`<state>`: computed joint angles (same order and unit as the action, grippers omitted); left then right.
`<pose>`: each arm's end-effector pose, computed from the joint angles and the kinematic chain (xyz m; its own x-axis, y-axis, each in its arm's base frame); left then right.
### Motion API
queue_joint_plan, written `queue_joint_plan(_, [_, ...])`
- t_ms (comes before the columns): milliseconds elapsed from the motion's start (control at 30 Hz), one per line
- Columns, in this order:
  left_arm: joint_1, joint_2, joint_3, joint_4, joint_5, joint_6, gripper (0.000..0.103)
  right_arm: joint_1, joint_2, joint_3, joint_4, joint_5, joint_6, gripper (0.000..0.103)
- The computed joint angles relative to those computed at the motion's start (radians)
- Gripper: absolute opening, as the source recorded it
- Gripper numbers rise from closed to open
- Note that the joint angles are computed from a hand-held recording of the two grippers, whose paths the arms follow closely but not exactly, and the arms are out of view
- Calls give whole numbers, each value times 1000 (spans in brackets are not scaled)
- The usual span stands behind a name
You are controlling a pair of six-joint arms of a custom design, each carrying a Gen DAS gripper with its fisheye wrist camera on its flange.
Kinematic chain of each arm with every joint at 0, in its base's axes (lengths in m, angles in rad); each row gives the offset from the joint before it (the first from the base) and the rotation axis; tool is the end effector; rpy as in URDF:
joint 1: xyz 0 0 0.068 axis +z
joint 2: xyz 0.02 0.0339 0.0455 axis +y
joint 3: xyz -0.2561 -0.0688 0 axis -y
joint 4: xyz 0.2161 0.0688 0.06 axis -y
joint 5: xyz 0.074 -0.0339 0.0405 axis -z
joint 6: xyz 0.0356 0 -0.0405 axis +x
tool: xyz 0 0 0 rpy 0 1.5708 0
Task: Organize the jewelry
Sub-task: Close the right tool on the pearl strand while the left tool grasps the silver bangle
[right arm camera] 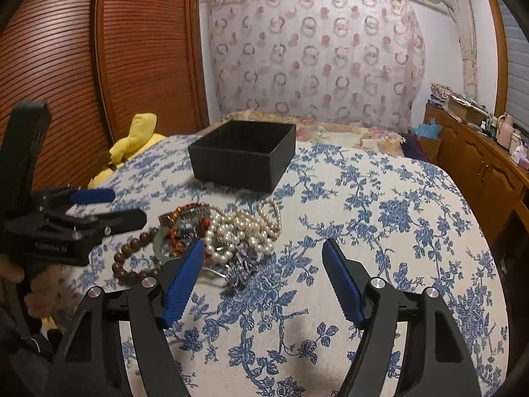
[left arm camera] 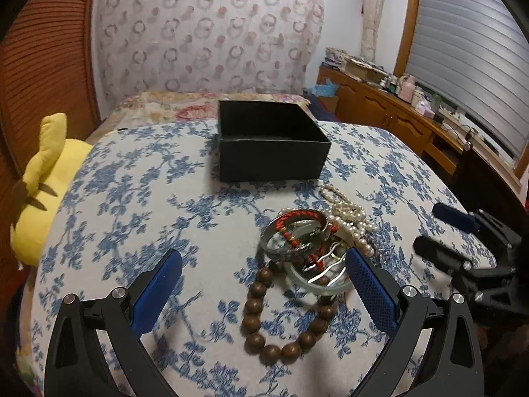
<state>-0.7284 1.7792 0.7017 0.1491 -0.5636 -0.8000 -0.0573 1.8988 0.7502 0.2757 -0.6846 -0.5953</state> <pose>0.2295 -0.1792 0.1188 -0.6486 -0.2340 -0.7242 -0.2030 0.9703 -0.1318 0.3118 0.0047 0.1056 -0.4307 -0.4104 -0.8038 -0.7281 0.6842 0.0408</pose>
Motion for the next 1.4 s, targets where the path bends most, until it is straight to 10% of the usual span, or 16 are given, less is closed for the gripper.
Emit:
queue_joint_plan(767, [212, 158, 107, 123, 390, 77, 58, 16, 18, -7, 1, 14, -22, 76])
queue_joint_plan(1133, [191, 25, 5, 136, 279, 75, 58, 32, 16, 20, -48, 7, -42, 75])
queue_joint_plan(1400, [152, -78, -71, 110, 180, 54, 58, 93, 21, 90, -163, 30, -89, 48])
